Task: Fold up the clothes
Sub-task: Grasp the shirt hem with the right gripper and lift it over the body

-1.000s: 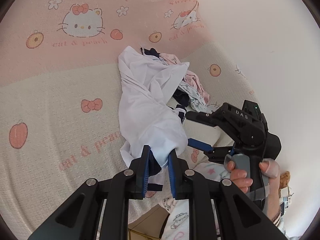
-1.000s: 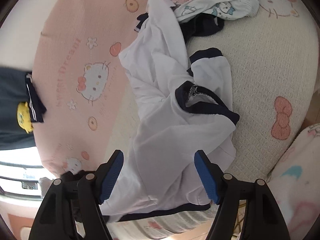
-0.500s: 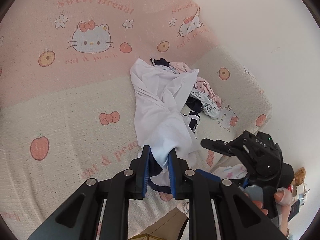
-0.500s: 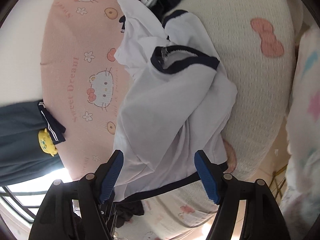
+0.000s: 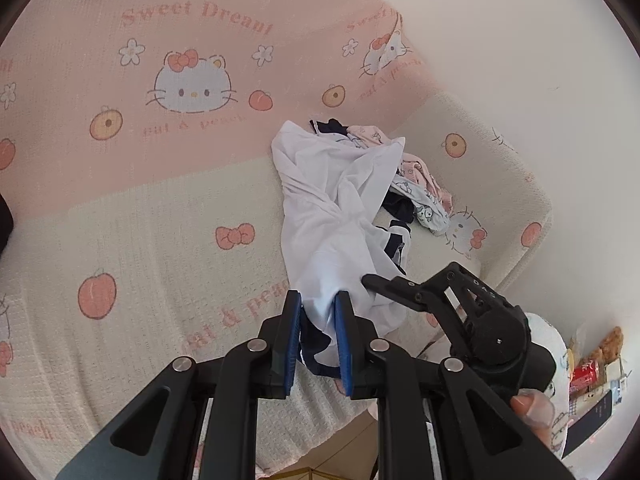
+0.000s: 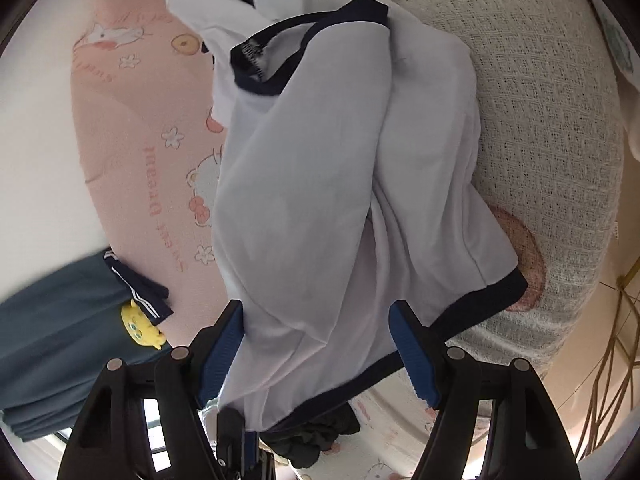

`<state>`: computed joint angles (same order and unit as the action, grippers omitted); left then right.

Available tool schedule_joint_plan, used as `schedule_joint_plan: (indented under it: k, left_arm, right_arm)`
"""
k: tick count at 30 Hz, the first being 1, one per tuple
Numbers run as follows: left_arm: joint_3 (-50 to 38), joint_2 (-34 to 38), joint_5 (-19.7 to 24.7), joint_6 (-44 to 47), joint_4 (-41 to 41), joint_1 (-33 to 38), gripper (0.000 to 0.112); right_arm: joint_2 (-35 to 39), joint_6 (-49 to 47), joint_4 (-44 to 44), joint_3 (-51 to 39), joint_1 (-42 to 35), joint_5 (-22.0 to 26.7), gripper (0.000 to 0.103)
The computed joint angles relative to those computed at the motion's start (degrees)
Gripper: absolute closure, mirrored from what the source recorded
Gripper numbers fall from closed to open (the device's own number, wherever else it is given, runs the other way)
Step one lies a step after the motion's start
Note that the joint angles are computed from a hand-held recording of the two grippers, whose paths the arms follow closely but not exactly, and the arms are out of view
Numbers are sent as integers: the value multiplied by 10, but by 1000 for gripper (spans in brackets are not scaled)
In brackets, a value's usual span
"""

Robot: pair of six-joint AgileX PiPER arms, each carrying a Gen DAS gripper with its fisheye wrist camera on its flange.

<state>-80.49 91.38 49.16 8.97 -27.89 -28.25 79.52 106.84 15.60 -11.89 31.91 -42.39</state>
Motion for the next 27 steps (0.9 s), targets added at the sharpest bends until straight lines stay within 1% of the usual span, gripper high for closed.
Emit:
schedule_joint_plan:
  k: [1, 4, 6, 8, 10, 12, 13, 14, 15, 16, 17, 19, 22, 23, 24, 25, 26, 27]
  left_arm:
    - [3, 0, 0, 4, -5, 2, 98]
    - [6, 2, -2, 7, -13, 5, 98]
    - [8, 4, -1, 11, -22, 9, 98]
    - [10, 6, 1, 17, -35, 13, 98]
    - [10, 6, 2, 22, -41, 15, 98]
    - [10, 7, 3, 23, -41, 16, 98]
    - [10, 7, 2, 22, -38, 15, 98]
    - [10, 7, 2, 21, -36, 15, 98]
    - [9, 8, 3, 20, -34, 15, 98]
    - [9, 9, 3, 19, -31, 14, 98]
    - [9, 10, 3, 19, -29, 14, 98]
    - [8, 12, 5, 20, -23, 13, 98]
    - [-4, 21, 21, 15, 5, 5, 95]
    - [-8, 24, 26, 10, 18, 1, 93]
    - [-13, 27, 32, 6, 30, -3, 80]
    - [-16, 30, 37, 1, 43, -6, 58]
    - [-13, 28, 37, 6, 44, -7, 50]
    - [-5, 24, 35, 25, 22, -1, 47]
  right_arm:
    - [9, 1, -1, -5, -5, -3, 30]
    - [7, -32, 35, -3, 8, -20, 30]
    - [14, -27, 20, -6, -2, -31, 30]
    - [43, 5, -18, -11, -23, -68, 30]
    - [80, 25, -14, -12, -15, -117, 30]
    - [102, 47, -19, -14, -11, -136, 31]
    - [117, 52, -6, -12, -2, -163, 37]
    - [122, 53, 2, -9, 3, -174, 50]
    - [126, 54, 9, -6, 8, -185, 54]
    - [125, 45, 17, -5, 10, -186, 62]
    - [115, 30, 11, -5, 4, -174, 71]
    - [72, -36, 36, -14, 2, -111, 82]
    - [10, -139, 76, -31, -6, -21, 88]
    - [6, -160, 65, -43, -19, 5, 89]
    - [-2, -185, 59, -56, -32, 34, 90]
    - [-15, -208, 59, -62, -39, 58, 90]
    - [-28, -231, 59, -70, -47, 82, 90]
    - [-39, -253, 59, -77, -54, 105, 90]
